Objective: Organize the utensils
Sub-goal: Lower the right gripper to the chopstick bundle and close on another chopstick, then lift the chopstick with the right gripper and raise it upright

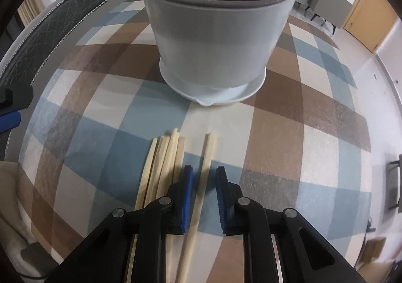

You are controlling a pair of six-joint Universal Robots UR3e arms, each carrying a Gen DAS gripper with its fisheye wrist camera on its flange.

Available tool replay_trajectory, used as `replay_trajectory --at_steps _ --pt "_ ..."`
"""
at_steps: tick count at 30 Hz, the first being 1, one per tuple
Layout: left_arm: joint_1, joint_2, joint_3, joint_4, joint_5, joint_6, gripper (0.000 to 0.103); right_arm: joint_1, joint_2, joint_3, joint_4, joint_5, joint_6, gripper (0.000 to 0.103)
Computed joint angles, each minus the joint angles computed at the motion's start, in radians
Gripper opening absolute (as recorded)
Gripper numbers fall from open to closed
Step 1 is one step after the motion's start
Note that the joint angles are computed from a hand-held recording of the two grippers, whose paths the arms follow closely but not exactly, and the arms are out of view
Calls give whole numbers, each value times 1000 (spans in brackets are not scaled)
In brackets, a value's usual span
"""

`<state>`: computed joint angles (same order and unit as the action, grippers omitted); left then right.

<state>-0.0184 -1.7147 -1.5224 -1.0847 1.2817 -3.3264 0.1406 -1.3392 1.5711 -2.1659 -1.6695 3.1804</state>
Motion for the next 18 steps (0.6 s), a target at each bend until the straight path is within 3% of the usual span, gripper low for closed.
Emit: replay_trajectory --at_steps 6,10,18 --pt "13 -2 13 -33 -19 7 87 7 90 -106 4 -6 5 18" --pt "18 -12 25 -52 -13 13 87 -16 97 -121 9 43 -11 6" --pt "-44 -45 47 -95 13 94 87 -189 -152 95 -75 229 6 5"
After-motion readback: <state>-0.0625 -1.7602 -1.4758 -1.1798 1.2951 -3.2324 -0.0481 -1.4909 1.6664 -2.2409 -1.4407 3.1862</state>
